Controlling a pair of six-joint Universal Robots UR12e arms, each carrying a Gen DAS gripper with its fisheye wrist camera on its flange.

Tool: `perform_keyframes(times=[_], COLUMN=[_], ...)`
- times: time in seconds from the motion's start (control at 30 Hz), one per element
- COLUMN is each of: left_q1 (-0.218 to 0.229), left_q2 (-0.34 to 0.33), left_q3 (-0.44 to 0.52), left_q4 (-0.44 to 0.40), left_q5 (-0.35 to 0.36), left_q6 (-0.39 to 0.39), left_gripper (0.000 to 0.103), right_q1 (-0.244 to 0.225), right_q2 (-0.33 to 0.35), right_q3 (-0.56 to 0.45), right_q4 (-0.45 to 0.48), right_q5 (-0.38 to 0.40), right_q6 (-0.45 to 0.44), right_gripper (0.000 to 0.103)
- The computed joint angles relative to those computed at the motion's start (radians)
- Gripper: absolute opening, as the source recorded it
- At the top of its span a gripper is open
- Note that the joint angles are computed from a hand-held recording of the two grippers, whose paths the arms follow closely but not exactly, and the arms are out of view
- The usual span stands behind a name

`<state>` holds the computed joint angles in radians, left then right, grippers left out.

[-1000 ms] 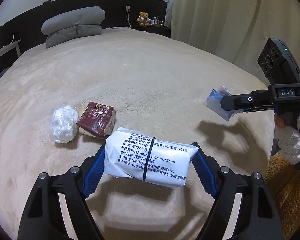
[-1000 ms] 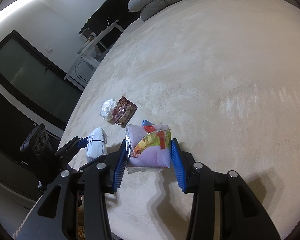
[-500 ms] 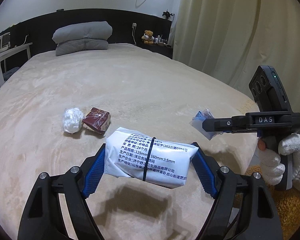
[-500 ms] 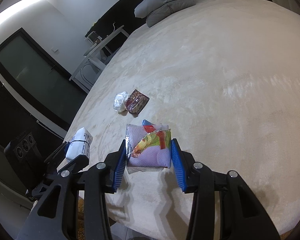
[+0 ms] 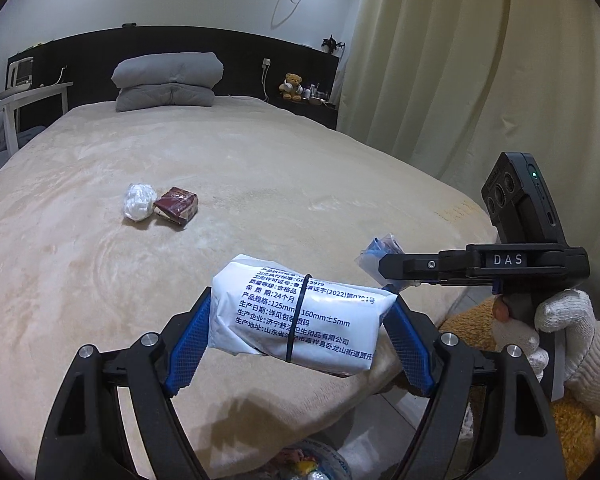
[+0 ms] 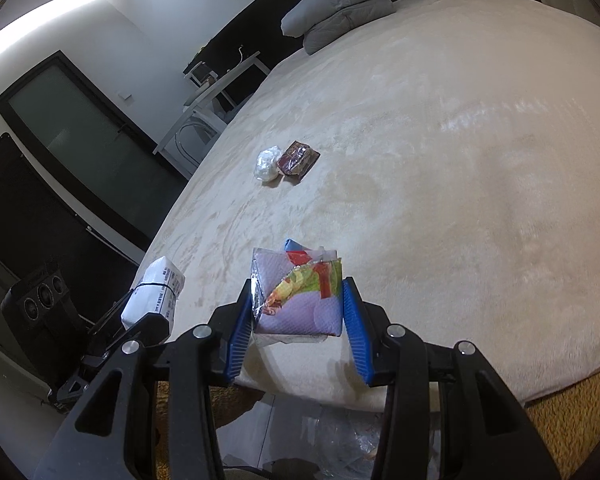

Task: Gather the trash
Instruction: 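Carry the white packet and blue wrapper down toward the clear bin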

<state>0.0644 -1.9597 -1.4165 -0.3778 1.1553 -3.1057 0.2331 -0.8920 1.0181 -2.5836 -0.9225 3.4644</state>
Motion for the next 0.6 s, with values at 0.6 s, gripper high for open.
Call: perform_keyframes(times=[0.6], left_q1=[-0.011], left_q2=[0.117], left_q3=[-0.191], left_q4=[0.114], left_q5=[-0.001], left_q6=[-0.094], left_gripper=[0.079], right_q1=[0.004], right_q2=[-0.113], right_q3=[0.217], right_q4=[-0.104], right_q5=[0.040], right_q6=[0.003], right_gripper=[0.043])
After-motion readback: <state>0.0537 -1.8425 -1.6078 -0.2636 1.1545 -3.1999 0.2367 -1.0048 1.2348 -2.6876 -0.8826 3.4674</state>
